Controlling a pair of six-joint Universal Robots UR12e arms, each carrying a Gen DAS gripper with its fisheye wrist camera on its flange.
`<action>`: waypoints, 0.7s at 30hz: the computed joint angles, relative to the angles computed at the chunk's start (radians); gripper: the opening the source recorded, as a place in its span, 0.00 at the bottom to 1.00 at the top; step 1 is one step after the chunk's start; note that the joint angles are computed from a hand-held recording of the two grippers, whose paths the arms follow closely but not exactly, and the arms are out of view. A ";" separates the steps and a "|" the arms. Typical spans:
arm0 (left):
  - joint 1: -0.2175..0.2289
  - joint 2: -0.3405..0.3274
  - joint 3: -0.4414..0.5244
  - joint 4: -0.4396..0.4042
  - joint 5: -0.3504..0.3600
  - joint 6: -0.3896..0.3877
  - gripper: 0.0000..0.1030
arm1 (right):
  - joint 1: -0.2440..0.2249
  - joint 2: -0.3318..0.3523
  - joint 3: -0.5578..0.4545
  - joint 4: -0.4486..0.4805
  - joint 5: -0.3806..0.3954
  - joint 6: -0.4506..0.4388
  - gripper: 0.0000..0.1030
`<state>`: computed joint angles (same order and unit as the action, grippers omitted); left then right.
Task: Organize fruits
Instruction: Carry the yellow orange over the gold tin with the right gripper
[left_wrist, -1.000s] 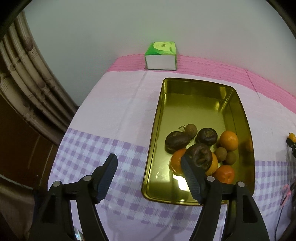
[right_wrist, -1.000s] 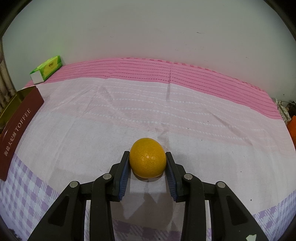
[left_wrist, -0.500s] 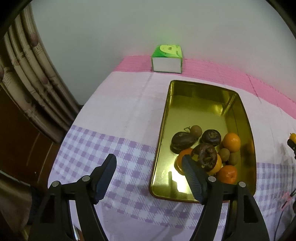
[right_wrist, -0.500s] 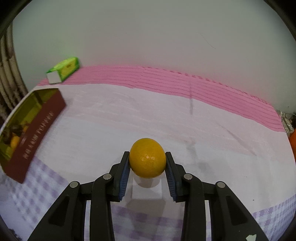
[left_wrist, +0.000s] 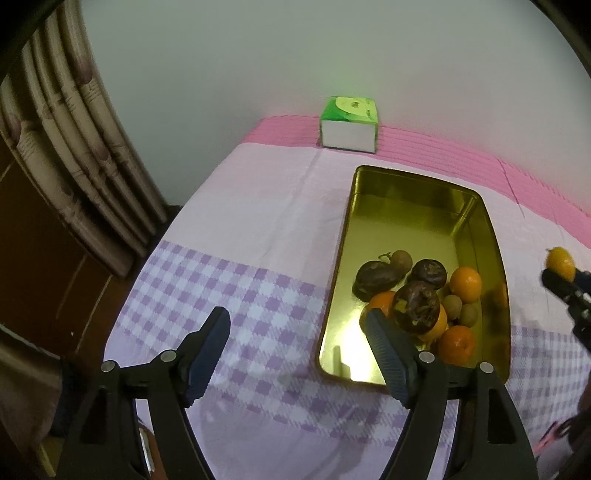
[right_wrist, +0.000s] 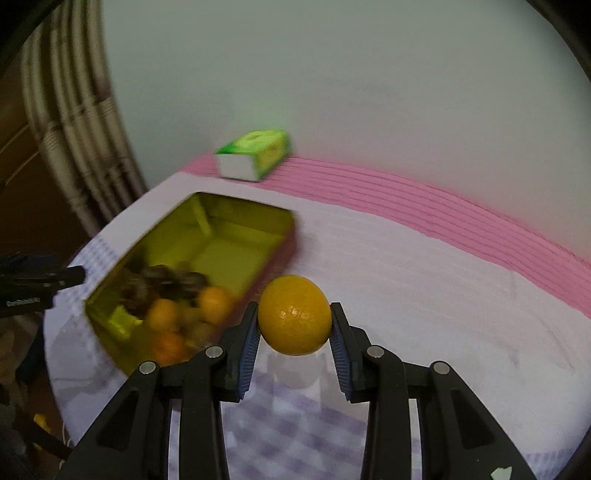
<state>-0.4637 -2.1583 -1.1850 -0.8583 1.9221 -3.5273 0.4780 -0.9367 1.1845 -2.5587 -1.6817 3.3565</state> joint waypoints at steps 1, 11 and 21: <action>0.001 0.003 -0.004 -0.001 -0.001 -0.006 0.74 | 0.006 0.012 -0.020 0.009 0.012 -0.015 0.32; 0.001 0.029 -0.039 -0.014 0.012 -0.034 0.74 | 0.039 0.096 -0.152 0.101 0.048 -0.078 0.32; 0.005 0.027 -0.037 -0.031 0.004 -0.049 0.75 | 0.052 0.144 -0.223 0.170 0.027 -0.111 0.32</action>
<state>-0.4583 -2.1310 -1.2219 -0.8893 1.9263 -3.5765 0.5299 -0.7925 0.9615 -2.3887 -1.6543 3.2456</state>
